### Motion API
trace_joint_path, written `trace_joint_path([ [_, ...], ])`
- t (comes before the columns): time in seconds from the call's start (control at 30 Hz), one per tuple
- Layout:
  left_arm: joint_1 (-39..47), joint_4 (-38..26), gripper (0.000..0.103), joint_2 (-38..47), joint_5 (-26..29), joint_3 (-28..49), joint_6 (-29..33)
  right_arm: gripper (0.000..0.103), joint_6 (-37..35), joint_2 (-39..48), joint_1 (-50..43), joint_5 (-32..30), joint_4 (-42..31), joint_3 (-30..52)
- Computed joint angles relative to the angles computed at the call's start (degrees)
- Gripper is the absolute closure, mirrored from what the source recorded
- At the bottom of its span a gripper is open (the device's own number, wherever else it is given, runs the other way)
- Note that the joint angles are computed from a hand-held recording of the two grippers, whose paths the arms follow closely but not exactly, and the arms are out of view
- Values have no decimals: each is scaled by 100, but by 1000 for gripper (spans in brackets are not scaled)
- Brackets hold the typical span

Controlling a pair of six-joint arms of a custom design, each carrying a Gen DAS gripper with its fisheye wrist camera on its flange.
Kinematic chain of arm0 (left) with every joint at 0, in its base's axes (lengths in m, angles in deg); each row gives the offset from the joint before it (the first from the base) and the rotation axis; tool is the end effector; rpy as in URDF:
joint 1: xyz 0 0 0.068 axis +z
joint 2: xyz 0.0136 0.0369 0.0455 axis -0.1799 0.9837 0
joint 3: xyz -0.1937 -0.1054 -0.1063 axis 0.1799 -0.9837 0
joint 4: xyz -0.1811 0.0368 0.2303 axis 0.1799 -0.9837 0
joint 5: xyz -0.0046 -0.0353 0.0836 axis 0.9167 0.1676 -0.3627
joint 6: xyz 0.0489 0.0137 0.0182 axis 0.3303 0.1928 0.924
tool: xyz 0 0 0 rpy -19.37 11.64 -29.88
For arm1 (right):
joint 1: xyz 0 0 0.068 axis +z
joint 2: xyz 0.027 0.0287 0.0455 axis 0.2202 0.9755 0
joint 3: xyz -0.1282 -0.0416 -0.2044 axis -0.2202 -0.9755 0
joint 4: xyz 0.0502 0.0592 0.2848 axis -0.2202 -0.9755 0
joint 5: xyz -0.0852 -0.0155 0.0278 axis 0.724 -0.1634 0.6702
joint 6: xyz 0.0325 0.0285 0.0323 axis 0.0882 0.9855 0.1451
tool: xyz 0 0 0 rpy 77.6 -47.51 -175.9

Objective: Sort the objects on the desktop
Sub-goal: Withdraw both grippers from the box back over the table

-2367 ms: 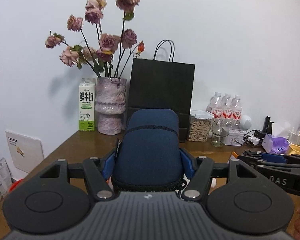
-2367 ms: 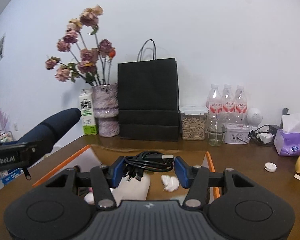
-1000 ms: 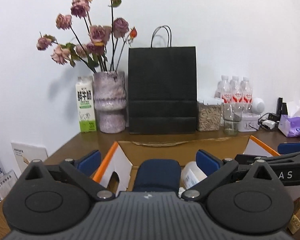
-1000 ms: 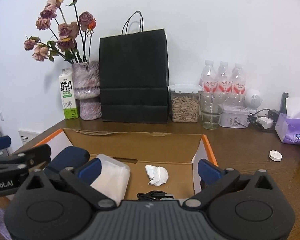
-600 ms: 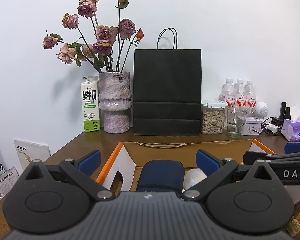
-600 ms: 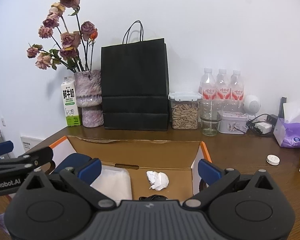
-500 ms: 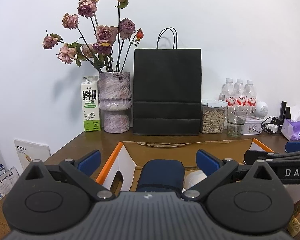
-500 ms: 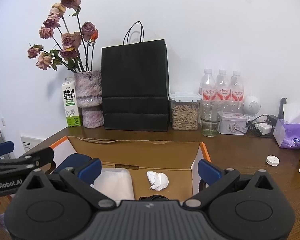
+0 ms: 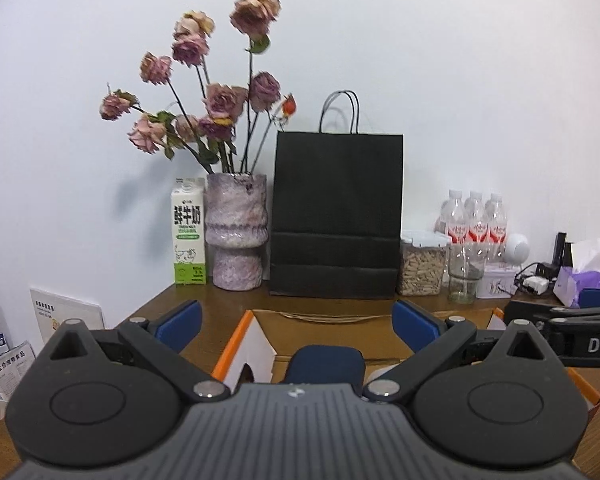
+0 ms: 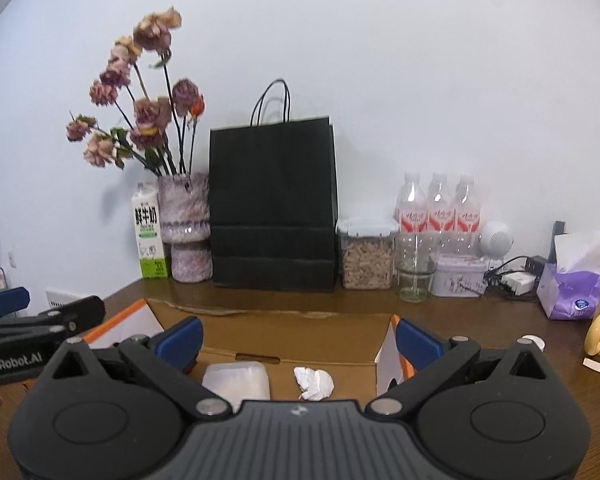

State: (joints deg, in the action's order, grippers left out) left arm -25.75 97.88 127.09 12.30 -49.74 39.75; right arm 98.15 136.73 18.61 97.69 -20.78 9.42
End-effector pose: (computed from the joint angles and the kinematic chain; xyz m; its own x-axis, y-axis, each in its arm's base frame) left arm 0.3398 -0.0967 0.1048 -0.1704 0.0486 -0.9842 0.3444 0.9387 -0.0133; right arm 0.2724 0.0165 0.1108 -0.2377 0.1238 -0.9634 0.2539 0.9653 0.0614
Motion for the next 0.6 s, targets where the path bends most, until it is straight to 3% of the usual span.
trace_joint_path([
  [0.3,261,-294,0,-1019,205,-763,26,0,124,-1707,298,349,-883,-867],
  [0.6,627,-634,0,-1955,463,-1577,162,0,345,-4270,779,826,-2759,-1797],
])
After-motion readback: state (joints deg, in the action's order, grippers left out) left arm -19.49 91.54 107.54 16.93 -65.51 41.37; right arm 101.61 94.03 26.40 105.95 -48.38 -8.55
